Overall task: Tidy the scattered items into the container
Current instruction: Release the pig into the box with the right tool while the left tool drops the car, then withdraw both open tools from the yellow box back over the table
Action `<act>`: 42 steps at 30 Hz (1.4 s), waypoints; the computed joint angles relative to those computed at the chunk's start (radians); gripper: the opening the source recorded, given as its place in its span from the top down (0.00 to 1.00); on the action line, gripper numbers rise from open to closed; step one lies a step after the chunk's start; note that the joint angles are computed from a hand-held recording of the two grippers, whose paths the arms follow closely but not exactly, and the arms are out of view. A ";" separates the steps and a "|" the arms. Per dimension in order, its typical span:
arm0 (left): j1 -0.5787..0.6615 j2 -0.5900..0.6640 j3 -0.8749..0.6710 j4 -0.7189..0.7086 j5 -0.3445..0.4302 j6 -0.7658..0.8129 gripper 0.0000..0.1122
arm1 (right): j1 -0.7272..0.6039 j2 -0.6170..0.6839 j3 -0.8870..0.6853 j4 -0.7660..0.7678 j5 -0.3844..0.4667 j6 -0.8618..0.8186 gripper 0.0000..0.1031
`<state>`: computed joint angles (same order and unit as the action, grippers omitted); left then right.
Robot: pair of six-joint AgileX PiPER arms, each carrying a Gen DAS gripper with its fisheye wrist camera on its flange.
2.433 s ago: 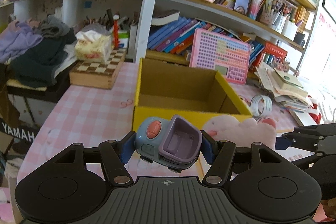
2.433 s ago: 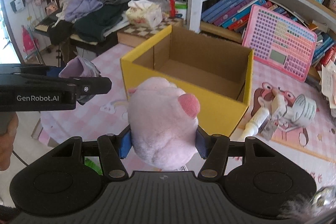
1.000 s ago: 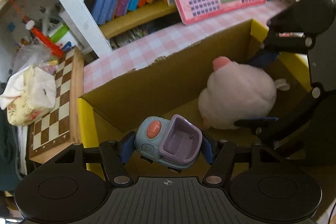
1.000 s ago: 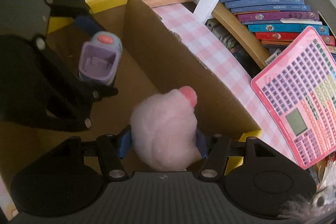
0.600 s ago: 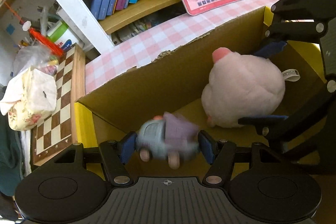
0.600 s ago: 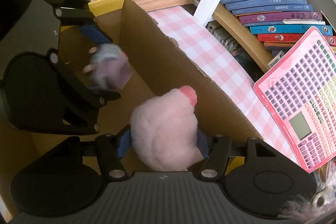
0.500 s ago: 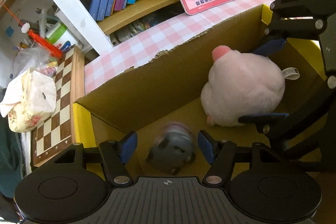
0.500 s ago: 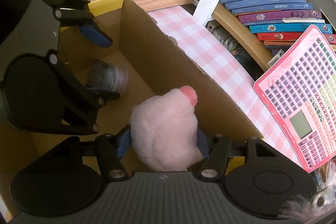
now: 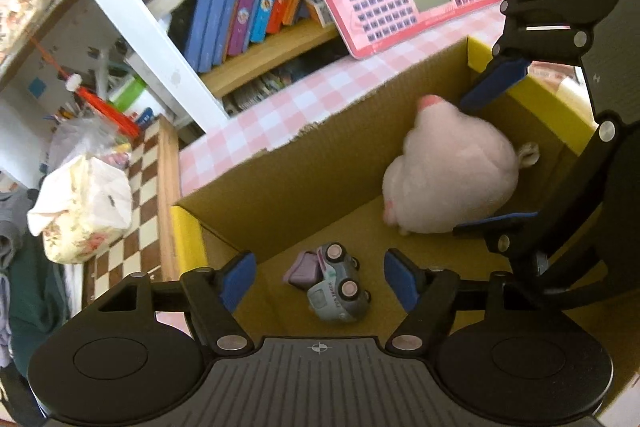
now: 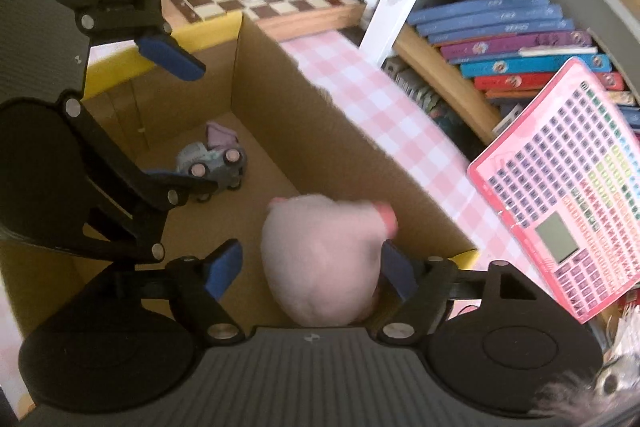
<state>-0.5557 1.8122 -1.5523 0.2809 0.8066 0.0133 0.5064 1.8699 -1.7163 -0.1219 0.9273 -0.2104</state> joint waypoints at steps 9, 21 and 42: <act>0.000 -0.129 0.104 0.009 -0.059 -0.039 0.35 | 0.043 -0.106 0.061 -0.046 -0.017 0.080 0.23; -0.023 -0.338 0.291 0.018 -0.100 -0.074 0.35 | 0.160 -0.270 0.192 -0.130 -0.024 0.250 0.21; -0.262 -0.748 0.596 0.208 -0.002 -0.392 0.28 | 0.592 -0.559 0.451 -0.448 0.102 0.842 0.18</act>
<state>-0.8177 1.0643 -0.9566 0.4891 0.8044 -0.3790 1.0980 1.3114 -1.2651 -0.5697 1.0295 0.6321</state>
